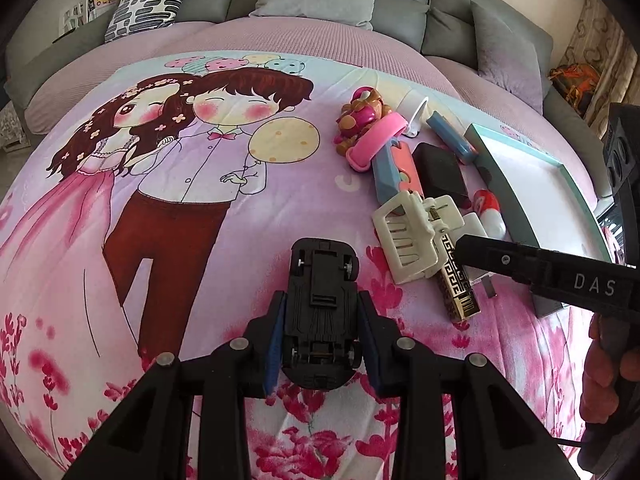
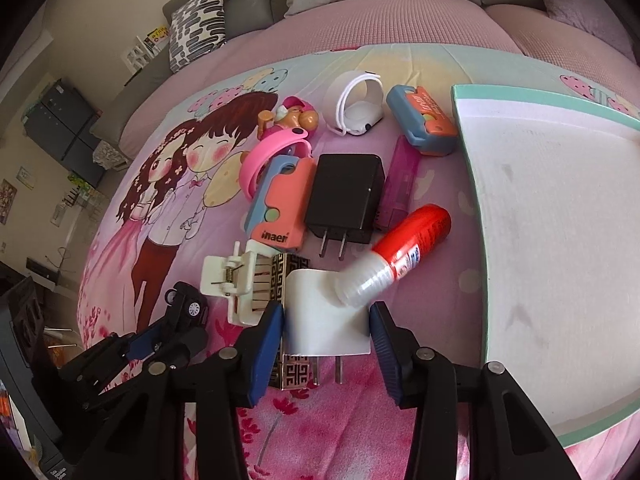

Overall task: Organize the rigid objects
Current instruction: 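Grasp the black toy car with left tool while right tool grasps white charger, then carry car and charger into the tray and open both tools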

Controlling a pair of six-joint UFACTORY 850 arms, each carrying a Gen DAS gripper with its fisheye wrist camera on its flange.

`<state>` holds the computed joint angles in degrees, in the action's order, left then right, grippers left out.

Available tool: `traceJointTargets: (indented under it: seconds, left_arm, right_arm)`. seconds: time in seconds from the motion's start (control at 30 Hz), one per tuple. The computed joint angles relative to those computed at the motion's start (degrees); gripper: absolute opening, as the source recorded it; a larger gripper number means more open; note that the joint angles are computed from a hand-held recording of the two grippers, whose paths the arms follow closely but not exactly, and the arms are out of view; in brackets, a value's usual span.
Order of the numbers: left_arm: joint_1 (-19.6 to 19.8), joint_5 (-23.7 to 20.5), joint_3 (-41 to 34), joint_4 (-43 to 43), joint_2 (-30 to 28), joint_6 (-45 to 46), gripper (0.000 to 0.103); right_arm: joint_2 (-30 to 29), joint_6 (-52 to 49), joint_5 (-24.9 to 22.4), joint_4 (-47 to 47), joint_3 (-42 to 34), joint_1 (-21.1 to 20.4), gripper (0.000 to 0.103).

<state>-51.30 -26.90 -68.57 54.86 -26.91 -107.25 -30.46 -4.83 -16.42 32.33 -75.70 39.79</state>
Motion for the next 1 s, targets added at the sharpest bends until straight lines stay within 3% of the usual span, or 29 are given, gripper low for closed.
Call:
traceJointTargets:
  seconds: [0.2, 0.4, 0.5, 0.67, 0.8, 0.9, 1.0]
  left_arm:
    - [0.5, 0.4, -0.7, -0.6, -0.6, 1.5, 0.035]
    - [0.4, -1.0, -1.3, -1.9, -0.7, 3.2, 0.035]
    - [0.1, -1.2, -0.7, -0.1, 0.0, 0.8, 0.035]
    - [-1.1, -3.8, -0.7, 2.4, 1.4, -1.4, 0.035]
    - [-2.0, -6.4, -2.3, 3.3, 2.1, -0.4, 0.035]
    - [-2.5, -8.5, -4.7, 4.0, 1.9, 1.0, 0.035]
    - [-2.8, -9.7, -9.0, 3.4, 0.2, 5.3, 0.035]
  right_arm:
    - [-2.1, -2.8, -2.6, 5.0, -2.0, -0.6, 0.046]
    - [-0.9, -3.1, -2.1, 5.4, -0.5, -0.3, 0.045]
    - [0.5, -6.4, -1.9, 8.4, 1.1, -0.2, 0.045]
    - [4.8, -19.0, -2.1, 21.1, 5.1, -1.0, 0.045]
    - [9.2, -24.0, -1.3, 24.3, 8.3, -2.1, 0.045]
    - [12.2, -22.1, 0.2, 21.0, 10.4, -3.5, 0.045]
    - [13.8, -9.2, 1.5, 7.5, 11.6, -5.5, 0.045]
